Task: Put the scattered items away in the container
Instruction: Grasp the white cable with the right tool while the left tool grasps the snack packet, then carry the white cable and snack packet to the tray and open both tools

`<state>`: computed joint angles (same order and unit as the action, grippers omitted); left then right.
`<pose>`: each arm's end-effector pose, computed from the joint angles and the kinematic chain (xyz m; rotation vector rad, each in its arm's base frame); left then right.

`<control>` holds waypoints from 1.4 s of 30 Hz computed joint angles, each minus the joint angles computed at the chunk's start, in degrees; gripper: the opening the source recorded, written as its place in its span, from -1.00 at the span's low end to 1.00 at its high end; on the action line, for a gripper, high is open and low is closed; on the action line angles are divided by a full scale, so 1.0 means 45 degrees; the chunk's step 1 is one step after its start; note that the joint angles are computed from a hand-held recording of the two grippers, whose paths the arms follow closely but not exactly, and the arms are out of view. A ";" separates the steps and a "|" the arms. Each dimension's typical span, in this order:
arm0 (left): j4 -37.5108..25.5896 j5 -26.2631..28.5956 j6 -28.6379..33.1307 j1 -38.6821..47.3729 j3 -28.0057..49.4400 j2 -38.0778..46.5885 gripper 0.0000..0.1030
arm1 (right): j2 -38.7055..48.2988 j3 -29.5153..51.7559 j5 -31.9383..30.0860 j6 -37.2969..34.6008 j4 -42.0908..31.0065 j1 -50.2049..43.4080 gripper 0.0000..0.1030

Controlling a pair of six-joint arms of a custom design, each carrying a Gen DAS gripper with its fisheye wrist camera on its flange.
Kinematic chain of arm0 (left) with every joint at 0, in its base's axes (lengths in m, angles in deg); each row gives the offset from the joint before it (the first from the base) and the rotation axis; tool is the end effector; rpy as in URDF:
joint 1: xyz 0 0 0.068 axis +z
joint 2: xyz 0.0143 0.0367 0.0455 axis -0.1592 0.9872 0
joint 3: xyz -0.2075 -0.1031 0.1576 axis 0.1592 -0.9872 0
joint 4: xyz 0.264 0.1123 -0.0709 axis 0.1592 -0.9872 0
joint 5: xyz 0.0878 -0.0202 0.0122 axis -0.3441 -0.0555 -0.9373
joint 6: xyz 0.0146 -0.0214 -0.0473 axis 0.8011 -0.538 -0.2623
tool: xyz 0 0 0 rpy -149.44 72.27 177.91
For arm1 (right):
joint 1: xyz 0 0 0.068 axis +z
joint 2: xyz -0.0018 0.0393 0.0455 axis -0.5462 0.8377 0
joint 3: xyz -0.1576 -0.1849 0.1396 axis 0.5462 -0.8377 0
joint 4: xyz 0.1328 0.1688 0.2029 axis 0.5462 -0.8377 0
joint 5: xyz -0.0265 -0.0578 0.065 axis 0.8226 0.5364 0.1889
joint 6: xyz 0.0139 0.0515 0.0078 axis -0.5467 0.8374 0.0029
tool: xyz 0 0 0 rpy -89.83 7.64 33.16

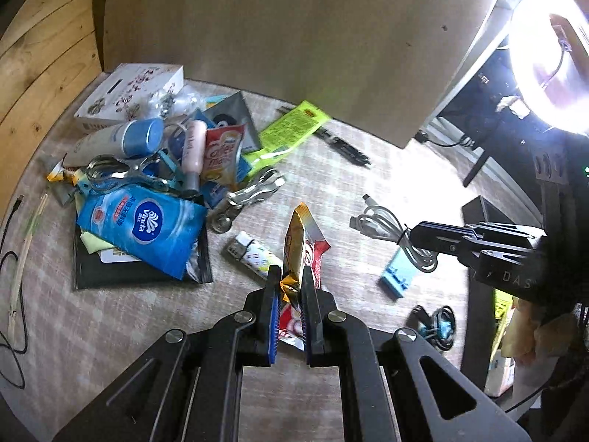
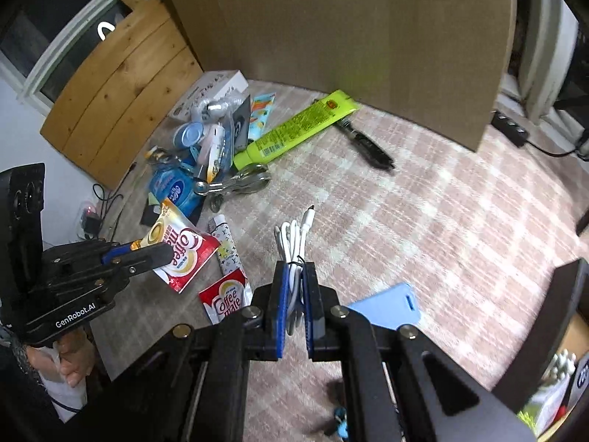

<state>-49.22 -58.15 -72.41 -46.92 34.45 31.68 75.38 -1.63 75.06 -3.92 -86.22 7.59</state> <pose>0.1950 -0.1378 0.2071 -0.7692 2.5464 -0.1944 0.2898 0.2611 0.1256 -0.7095 2.6722 0.6329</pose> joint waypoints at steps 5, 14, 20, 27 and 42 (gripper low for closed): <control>0.0104 -0.0207 0.0142 -0.0715 0.1269 0.0780 -0.83 | -0.2558 -0.1645 0.0133 -0.0282 -0.0358 -0.0936 -0.85; 0.1531 0.0569 0.1770 -0.1669 0.5251 0.4843 -0.83 | -0.9049 -0.5829 0.0907 -0.0703 -0.1848 -0.4001 -0.85; 0.1505 0.1072 0.3068 -0.1944 0.9417 0.8157 -0.83 | -1.2074 -0.7428 0.0133 -0.2721 -0.3568 -0.8355 -0.85; 0.0438 0.1747 0.4447 -0.2128 1.5011 1.2056 -0.82 | -1.1865 -0.6910 -0.0935 -0.5134 -0.4546 -1.2672 -0.85; -0.0651 0.1425 0.4326 -0.2284 1.5522 1.2505 -0.11 | -1.2774 -0.6685 -0.2297 -0.5429 -0.5657 -1.4564 -0.01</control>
<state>-52.15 -51.74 -52.94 -57.20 104.30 87.96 17.90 -31.72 64.73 -28.35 -111.67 -57.94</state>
